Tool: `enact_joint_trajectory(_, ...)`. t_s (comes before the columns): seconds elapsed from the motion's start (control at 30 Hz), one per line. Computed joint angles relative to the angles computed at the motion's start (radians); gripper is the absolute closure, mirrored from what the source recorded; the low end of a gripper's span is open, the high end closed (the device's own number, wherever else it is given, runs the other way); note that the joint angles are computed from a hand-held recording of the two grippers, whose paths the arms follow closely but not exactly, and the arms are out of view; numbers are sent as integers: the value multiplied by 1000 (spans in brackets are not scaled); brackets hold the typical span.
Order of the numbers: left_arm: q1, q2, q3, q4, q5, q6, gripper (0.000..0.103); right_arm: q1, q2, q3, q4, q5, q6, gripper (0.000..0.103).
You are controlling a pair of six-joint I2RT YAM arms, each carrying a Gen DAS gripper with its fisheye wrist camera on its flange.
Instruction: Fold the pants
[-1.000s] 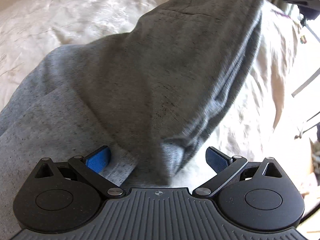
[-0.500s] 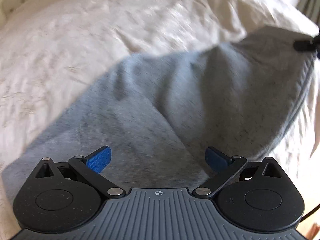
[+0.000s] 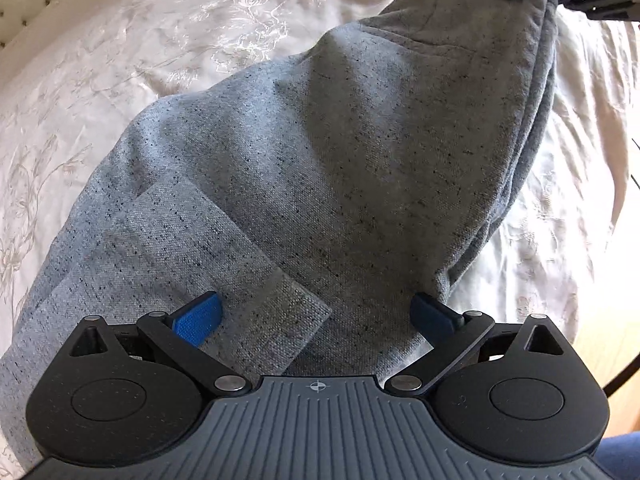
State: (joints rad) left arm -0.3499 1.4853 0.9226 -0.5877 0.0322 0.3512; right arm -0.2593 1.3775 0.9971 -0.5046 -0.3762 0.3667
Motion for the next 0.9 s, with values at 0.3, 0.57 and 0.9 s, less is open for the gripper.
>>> enact_joint_trajectory(0.3,14,-23,-24,18,29,31,2,123,-100,44,-7,28,43,89)
enact_joint_trajectory(0.57,271,-197,-24,-186,306,225,2,443,-102,235,-27,139,101,92)
enact_joint_trajectory(0.9,952,-66,229,-543,530,512,1,947,240,600,-57,324,182,92)
